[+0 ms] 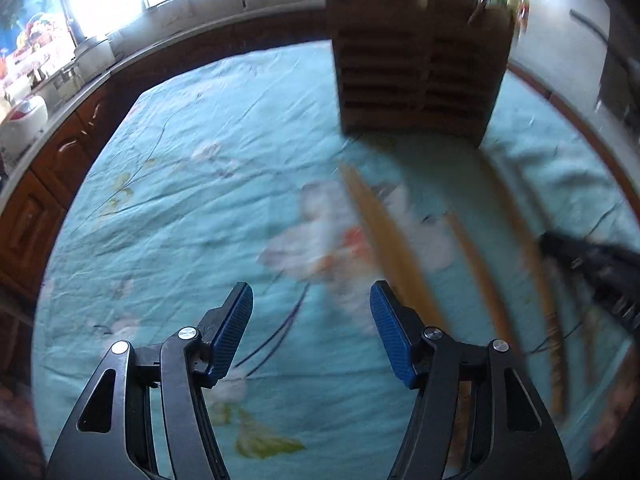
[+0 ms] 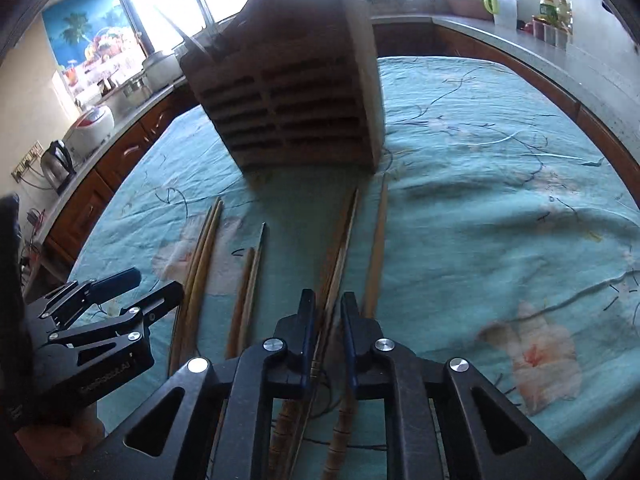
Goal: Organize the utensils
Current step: 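Move both tools back toward the remaining chopsticks beside the holder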
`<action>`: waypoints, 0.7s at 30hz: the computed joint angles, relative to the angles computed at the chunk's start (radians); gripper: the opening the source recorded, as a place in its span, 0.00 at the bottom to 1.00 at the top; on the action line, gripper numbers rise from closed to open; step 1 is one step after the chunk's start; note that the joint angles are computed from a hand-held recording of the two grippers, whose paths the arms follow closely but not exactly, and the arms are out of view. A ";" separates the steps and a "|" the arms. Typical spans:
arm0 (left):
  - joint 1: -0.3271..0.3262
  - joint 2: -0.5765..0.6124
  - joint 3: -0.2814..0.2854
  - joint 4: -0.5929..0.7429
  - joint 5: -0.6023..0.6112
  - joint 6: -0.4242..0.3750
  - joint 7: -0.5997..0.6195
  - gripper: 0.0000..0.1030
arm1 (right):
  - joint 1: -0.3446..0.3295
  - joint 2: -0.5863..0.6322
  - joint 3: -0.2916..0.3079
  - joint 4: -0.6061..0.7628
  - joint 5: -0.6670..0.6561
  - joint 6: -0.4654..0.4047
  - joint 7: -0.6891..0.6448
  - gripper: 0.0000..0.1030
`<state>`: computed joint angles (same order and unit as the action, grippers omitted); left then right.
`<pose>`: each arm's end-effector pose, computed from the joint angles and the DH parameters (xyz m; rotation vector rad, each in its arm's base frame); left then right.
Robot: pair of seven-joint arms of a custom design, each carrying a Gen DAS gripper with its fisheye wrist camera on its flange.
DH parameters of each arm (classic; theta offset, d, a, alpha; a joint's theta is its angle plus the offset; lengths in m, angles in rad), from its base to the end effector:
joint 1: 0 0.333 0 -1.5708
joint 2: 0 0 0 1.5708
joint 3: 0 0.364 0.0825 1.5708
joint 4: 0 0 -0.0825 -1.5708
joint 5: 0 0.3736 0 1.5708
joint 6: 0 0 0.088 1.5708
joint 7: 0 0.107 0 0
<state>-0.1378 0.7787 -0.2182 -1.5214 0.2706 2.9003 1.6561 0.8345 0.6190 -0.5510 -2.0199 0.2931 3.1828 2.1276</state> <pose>0.7409 -0.2439 0.3185 -1.2785 2.3477 -0.6724 0.6310 0.2053 0.3045 -1.4203 2.1059 -0.5448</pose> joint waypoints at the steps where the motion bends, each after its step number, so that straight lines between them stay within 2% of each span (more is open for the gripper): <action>1: 0.027 0.000 -0.027 -0.002 -0.013 -0.011 0.019 0.62 | 0.028 -0.001 -0.040 -0.013 -0.034 -0.023 0.046 0.08; 3: 0.087 0.001 -0.089 0.002 -0.062 -0.049 0.059 0.61 | 0.028 -0.025 -0.032 -0.055 0.040 0.001 -0.008 0.05; 5: 0.137 0.007 -0.144 0.008 -0.121 -0.069 0.095 0.60 | 0.064 -0.038 -0.079 -0.094 0.015 0.004 0.044 0.08; 6: 0.156 0.012 -0.170 0.013 -0.152 -0.076 0.113 0.60 | 0.060 -0.052 -0.071 -0.117 0.022 0.039 0.043 0.10; 7: 0.175 0.018 -0.198 0.023 -0.184 -0.090 0.133 0.60 | 0.033 -0.066 -0.037 -0.131 0.034 0.080 0.029 0.10; 10: 0.178 0.039 -0.236 0.065 -0.251 -0.124 0.179 0.60 | 0.024 -0.075 -0.022 -0.133 0.073 0.112 -0.001 0.10; 12: 0.131 0.045 -0.201 0.087 -0.251 -0.122 0.180 0.60 | -0.026 -0.083 0.037 -0.124 0.088 0.144 -0.024 0.10; 14: 0.046 0.059 -0.110 0.130 -0.177 -0.152 0.118 0.60 | -0.045 -0.076 0.061 -0.100 0.106 0.144 -0.045 0.11; 15: 0.044 0.059 -0.109 0.116 -0.200 -0.113 0.144 0.60 | -0.055 -0.073 0.074 -0.090 0.114 0.143 -0.058 0.11; 18: -0.012 0.044 -0.026 0.099 -0.137 -0.068 0.096 0.62 | -0.079 -0.080 0.110 -0.082 0.140 0.149 -0.095 0.11; 19: -0.039 0.036 0.021 0.091 -0.103 -0.057 0.066 0.62 | -0.076 -0.080 0.110 -0.081 0.152 0.150 -0.107 0.11; 20: -0.042 0.031 0.037 0.085 -0.063 -0.054 0.040 0.61 | -0.077 -0.080 0.114 -0.080 0.164 0.151 -0.118 0.11; 21: -0.019 0.034 0.019 0.091 -0.045 -0.085 0.045 0.61 | -0.085 -0.077 0.124 -0.075 0.175 0.152 -0.128 0.11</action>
